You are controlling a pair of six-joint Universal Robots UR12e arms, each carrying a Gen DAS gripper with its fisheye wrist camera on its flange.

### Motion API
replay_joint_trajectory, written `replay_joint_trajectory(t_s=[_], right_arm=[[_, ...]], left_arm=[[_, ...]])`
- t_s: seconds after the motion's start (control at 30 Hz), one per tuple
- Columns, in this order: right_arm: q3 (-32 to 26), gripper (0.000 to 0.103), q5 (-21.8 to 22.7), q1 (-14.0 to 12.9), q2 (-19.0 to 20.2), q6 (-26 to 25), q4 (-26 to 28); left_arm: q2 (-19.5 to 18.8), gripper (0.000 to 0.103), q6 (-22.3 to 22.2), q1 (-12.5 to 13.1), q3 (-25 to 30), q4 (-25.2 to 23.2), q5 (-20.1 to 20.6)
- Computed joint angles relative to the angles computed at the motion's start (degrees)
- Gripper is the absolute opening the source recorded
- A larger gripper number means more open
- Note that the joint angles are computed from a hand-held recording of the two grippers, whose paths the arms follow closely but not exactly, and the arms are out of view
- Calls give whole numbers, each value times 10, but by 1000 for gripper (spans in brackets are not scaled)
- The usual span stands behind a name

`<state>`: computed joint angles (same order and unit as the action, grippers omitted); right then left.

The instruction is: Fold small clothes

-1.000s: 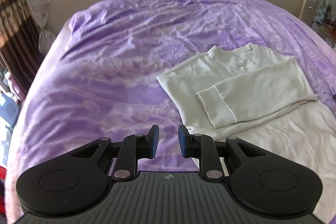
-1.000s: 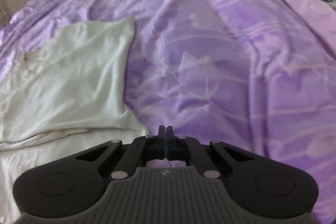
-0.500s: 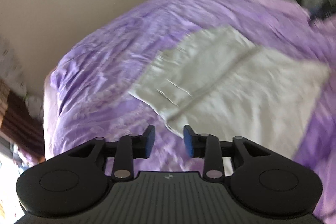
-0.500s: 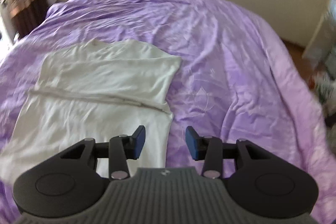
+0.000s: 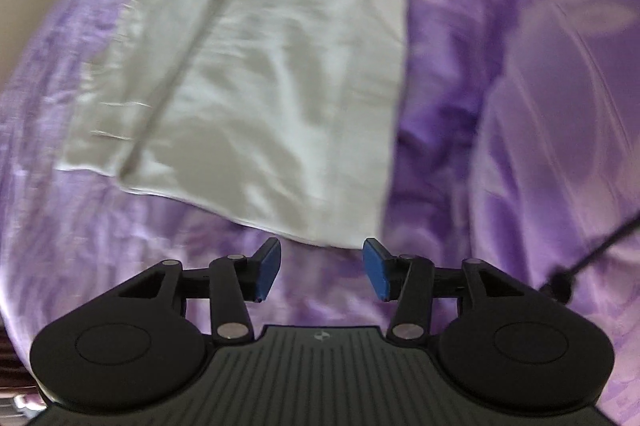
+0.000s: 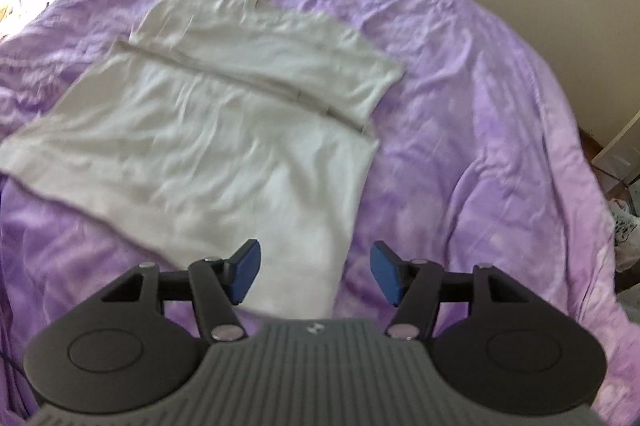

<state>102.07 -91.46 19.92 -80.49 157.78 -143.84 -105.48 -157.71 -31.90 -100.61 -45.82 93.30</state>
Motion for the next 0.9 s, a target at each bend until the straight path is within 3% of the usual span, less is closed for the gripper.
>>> replay_joint_trajectory(t_s=[0.13, 0.23, 0.4, 0.47, 0.5, 0.6, 0.8, 0.9], right_arm=[[18, 64, -30, 7, 0, -11, -1], [31, 64, -51, 10, -1, -18, -11], [39, 64, -42, 9, -4, -34, -17], [41, 64, -44, 12, -4, -48, -20], [43, 64, -47, 14, -5, -61, -24], [51, 64, -61, 23, -8, -117, -38], [73, 61, -97, 40, -2, -250, -110], [90, 53, -133, 56, 10, -357, -173]], left_arm=[[-5, 57, 34, 2, -7, -12, -43], [-15, 57, 44, -9, -14, 24, -18], [-38, 57, 76, -29, -9, 44, 39], [-46, 47, 83, -38, -10, 67, 73], [-48, 31, 83, -41, -11, 78, 83], [-46, 7, 70, -39, -9, 86, 75], [-42, 3, 23, -45, -13, 135, 120], [-38, 3, -15, -43, -14, 159, 137]])
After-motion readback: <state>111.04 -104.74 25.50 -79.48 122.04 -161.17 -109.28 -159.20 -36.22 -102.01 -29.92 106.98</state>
